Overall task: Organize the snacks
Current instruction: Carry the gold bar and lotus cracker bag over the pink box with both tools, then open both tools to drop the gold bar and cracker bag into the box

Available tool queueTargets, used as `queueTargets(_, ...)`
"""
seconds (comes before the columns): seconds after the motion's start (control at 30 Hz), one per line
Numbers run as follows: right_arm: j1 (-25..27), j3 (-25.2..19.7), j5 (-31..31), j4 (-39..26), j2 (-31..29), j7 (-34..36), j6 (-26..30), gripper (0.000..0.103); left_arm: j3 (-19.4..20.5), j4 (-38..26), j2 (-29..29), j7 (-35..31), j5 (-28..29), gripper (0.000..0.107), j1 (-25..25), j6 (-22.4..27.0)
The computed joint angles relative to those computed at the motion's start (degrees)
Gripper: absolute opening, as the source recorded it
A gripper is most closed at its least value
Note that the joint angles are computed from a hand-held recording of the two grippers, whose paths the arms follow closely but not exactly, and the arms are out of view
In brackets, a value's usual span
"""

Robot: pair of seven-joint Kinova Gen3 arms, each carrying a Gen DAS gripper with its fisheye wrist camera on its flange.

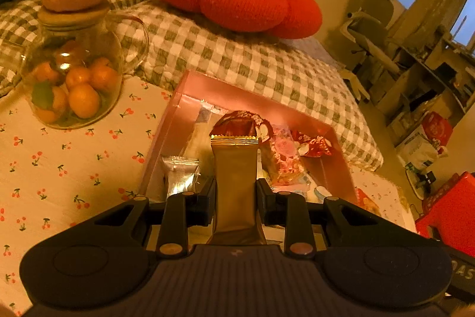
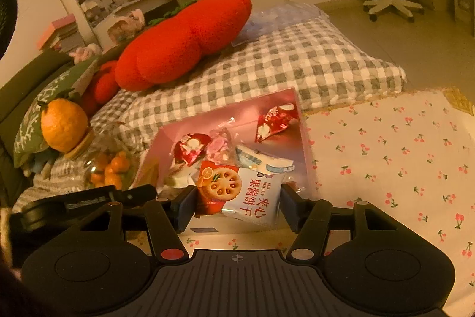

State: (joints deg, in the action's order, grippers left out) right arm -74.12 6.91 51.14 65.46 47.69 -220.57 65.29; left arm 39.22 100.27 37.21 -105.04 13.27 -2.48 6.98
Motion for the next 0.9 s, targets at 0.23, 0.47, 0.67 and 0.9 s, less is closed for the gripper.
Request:
queueTargets(0.23, 0.05, -0.12, -0.11, 0.97, -0.36, -0.57, 0.10, 0.060, -1.29, 0.61, -0.71, 1.19, -0.57, 0.045, 0.81, -1.02)
queueTargets(0.47, 1.28, -0.14, -0.39, 1.24, -0.48, -0.87, -0.30, 0.060, -1.07, 1.38, -2.15, 2.69, 0.06, 0.055, -0.70, 0.32)
queueTargets(0.67, 3.62, 0.46, 0.62, 3.68, -1.56, -2.07, -2.61, 0.060, -4.81, 0.04, -3.22, 2.52, 1.20, 0.058, 2.19, 3.72)
queueTargets(0.9, 7.48, -0.15, -0.11, 1.99, -0.85, 2.01, -4.31, 0.060, -5.70, -0.82, -3.23, -1.08, 3.58, 0.062, 3.25, 5.48)
